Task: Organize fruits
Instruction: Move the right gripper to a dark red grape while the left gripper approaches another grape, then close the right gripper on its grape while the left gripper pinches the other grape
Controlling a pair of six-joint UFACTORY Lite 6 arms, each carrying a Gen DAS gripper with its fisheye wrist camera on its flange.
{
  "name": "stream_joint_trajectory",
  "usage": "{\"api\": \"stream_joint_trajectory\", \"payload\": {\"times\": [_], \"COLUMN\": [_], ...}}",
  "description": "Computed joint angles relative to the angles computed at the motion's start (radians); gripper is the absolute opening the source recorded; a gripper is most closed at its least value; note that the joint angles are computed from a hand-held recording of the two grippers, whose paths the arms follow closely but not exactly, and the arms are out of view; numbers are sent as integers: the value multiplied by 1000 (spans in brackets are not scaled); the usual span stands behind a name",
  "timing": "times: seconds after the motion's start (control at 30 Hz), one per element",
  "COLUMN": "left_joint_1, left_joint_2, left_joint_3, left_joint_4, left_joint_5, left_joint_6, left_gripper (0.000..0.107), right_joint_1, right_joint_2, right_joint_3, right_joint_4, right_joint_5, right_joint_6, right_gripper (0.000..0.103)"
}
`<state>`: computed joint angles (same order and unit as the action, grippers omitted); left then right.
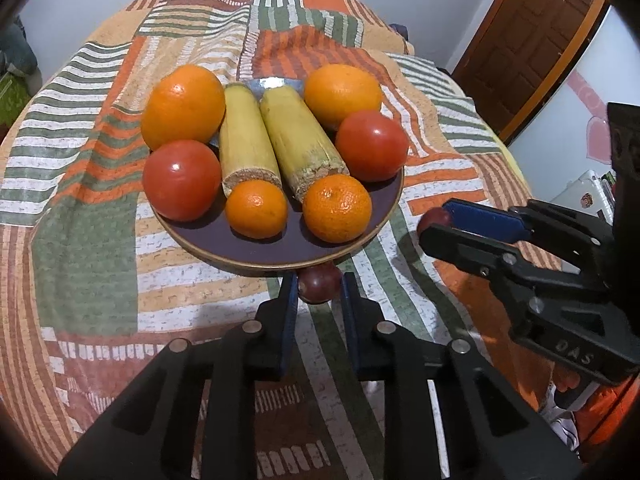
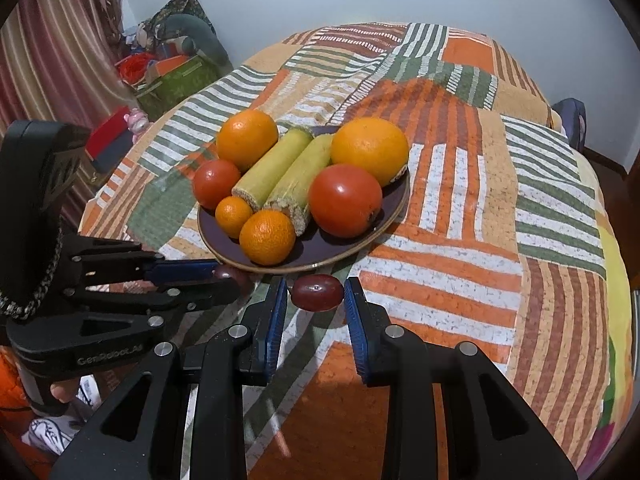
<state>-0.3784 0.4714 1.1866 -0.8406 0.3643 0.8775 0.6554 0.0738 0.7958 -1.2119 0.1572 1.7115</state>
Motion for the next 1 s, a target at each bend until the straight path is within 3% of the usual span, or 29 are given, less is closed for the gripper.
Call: {"api": "stream_joint_trajectory", "payload": {"times": [0.17, 0.43, 0.57, 0.63, 0.87, 0.97, 1.0], "left_joint_1": [30, 60, 51, 44, 24, 22, 23], "left_joint_2": [-69, -58, -37, -18, 53, 54, 57], "left_joint_3": [-21, 18, 2, 4, 44, 40, 44], "left_joint_4": [-45, -36, -17, -8, 20, 12, 16], "left_joint_5": [10, 54, 39, 29, 27, 13, 18], "left_joint_6": [43, 42, 31, 21, -27, -18, -23], "left_gripper": [16, 16, 37, 40, 40, 26, 26], "right_joint_1": [-5, 2, -4, -12, -19, -20, -19], "right_joint_2": [12, 38, 36, 33, 20, 20, 21], "right_joint_3": [41, 100, 91, 84, 66, 67, 68], "right_joint_4": [9, -44, -30, -15, -19, -25, -26], "right_joint_5": [4, 15, 11, 3, -5, -7, -7], "right_joint_6": [-27, 6, -6, -15, -2, 3, 5], "right_gripper": [27, 27, 27, 27, 27, 27, 27]}}
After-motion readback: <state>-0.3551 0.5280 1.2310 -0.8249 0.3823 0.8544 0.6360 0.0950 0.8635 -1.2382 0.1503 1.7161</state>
